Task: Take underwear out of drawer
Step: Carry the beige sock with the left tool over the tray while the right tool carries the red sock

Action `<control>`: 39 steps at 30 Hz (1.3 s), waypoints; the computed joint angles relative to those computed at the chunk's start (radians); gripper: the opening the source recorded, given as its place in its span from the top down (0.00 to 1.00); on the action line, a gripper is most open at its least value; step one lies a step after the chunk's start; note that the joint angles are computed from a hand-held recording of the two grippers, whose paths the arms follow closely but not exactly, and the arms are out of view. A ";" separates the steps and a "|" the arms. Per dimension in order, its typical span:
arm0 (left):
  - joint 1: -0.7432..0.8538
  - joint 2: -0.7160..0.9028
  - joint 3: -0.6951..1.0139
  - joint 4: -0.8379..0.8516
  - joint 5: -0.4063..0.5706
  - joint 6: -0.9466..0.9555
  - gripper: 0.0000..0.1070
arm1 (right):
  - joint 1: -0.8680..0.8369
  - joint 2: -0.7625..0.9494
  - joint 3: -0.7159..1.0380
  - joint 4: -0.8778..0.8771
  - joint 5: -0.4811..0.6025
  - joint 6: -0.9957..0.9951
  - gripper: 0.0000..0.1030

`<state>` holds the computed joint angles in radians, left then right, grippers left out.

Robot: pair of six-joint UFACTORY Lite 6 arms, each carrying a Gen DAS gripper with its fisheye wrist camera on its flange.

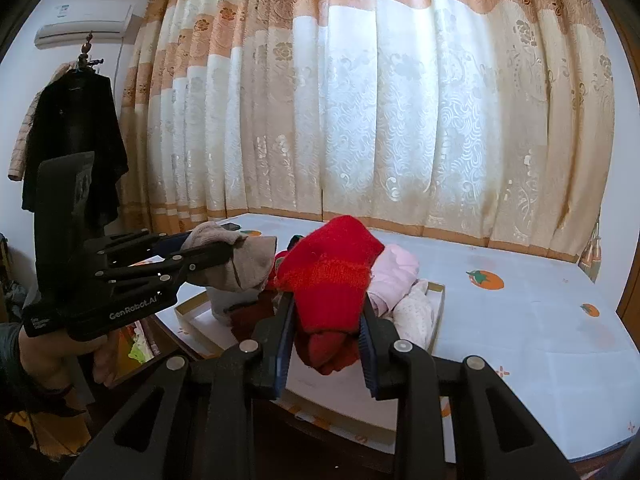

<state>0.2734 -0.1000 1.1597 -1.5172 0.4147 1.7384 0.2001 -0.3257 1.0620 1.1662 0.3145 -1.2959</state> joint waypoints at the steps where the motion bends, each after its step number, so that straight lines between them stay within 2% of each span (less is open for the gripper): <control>1: -0.004 0.015 0.016 0.008 -0.004 -0.011 0.75 | -0.001 0.015 0.013 -0.008 0.000 0.005 0.69; 21: -0.096 0.200 0.207 0.228 -0.077 -0.236 0.75 | -0.031 0.269 0.221 -0.201 0.033 0.207 0.69; 34: -0.111 0.308 0.314 0.430 -0.053 -0.440 0.75 | -0.017 0.401 0.350 -0.450 0.063 0.456 0.69; 39: -0.131 0.321 0.308 0.467 -0.062 -0.464 0.75 | -0.009 0.430 0.375 -0.533 0.077 0.533 0.69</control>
